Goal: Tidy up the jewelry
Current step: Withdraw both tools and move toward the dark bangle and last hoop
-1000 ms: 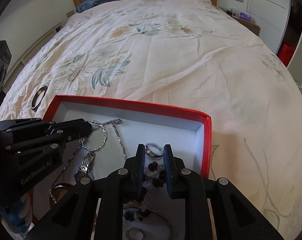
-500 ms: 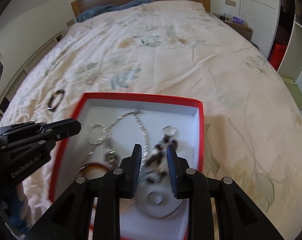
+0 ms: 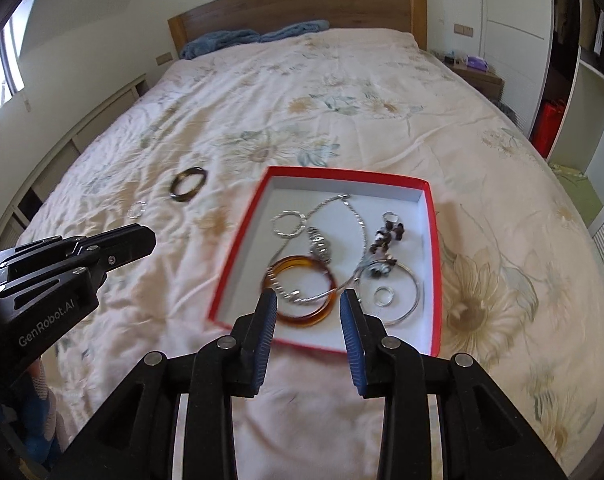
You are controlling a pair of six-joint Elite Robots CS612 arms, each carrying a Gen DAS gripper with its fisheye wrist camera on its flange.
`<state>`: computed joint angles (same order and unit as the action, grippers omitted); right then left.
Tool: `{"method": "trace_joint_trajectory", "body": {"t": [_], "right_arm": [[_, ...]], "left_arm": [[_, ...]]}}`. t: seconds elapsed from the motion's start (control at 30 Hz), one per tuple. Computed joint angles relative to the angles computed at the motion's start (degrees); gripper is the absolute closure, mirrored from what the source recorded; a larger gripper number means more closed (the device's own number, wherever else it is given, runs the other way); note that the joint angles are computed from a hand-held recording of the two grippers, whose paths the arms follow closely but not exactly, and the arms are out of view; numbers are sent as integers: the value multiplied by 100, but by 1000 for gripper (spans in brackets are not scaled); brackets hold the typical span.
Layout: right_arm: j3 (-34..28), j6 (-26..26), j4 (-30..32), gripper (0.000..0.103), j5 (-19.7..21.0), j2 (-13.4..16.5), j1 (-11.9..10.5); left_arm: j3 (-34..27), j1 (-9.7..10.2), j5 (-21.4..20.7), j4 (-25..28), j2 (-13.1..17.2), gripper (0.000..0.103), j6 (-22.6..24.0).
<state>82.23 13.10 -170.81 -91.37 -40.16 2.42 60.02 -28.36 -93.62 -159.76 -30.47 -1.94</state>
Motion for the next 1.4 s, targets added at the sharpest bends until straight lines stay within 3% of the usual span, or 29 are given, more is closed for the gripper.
{"method": "trace_joint_trajectory", "body": {"t": [0.3,0.6,0.97,1.4], "right_arm": [[295,-60,-281,67,-64,-250,247],[375,-116,-382,64,-92,-344,456],[143,-225,-172,60,-38,-249,613],[-308,-373,223,57,75,3,661]], "left_arm": [[1058,55,405,-752,-582,98,20],[1660,162,532,-1182,-889,97,-43],[1793,315,715,-1353,-948,97,-184],[1526,460,775,-1072,-767,97,-329]]}}
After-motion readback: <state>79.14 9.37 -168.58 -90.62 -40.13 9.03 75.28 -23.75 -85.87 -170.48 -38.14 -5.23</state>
